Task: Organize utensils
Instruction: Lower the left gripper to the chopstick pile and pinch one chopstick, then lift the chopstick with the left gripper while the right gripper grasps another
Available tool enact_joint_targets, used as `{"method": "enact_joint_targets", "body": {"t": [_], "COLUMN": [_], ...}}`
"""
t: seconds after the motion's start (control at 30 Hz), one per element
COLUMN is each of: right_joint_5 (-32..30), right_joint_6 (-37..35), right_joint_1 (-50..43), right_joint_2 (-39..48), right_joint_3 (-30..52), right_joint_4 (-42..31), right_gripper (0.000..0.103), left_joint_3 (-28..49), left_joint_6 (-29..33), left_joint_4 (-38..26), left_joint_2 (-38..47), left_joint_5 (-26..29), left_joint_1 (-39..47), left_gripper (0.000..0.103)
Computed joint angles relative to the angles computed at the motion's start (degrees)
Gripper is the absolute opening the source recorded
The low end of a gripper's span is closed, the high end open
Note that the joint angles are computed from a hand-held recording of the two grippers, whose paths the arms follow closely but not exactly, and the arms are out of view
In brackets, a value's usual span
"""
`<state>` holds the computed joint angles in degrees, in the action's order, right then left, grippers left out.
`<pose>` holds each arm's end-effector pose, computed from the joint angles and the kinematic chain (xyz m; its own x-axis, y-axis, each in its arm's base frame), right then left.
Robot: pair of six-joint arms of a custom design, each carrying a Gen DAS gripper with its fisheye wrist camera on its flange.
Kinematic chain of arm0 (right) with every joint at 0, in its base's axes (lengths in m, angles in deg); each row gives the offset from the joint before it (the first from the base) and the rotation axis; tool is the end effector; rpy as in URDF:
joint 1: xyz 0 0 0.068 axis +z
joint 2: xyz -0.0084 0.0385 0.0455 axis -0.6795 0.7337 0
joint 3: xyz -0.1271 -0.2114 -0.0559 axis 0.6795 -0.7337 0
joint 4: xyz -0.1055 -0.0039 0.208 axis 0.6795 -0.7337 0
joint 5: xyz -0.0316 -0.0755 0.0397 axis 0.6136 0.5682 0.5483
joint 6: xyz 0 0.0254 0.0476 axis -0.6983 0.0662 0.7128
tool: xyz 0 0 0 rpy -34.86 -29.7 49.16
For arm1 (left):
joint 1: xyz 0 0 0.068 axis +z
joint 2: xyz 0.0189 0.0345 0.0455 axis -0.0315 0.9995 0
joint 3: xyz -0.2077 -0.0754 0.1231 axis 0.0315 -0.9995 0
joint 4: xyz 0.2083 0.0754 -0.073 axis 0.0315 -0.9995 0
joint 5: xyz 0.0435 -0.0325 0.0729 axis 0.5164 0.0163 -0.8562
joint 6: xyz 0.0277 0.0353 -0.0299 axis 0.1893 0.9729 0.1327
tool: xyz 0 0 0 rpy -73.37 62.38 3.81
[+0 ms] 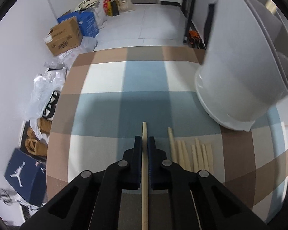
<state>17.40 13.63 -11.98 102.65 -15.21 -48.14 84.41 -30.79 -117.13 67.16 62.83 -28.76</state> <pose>0.2689 0.1707 0.2568 -0.7711 -0.0719 -0.6326 -0.4108 0.8153 0.4081 0.2834 -0.1357 0.2461 -0.9101 -0.0377 -0.4127 -0.0464 0.9989 0.0112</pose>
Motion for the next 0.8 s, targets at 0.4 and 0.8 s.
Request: {"method": "enact_joint_targets", "body": {"t": [0.4,0.8], "right_joint_5": [0.07,4.74], "right_joint_6": [-0.62,-1.02], "right_joint_1": [3.64,11.08], "right_joint_2": [4.51,19.76], "right_joint_3": [2.3,22.27], "right_joint_4": [-3.82,-12.86], "right_gripper": [0.059,0.042], "left_joint_3": [-11.41,-15.06], "left_joint_6": [-3.55,-2.8], "left_joint_4": [10.04,12.59], "left_joint_2": [-14.16,-19.95], "left_joint_5": [1.38,10.3], "left_joint_1": [5.21,13.13], "left_gripper": [0.002,0.002]}}
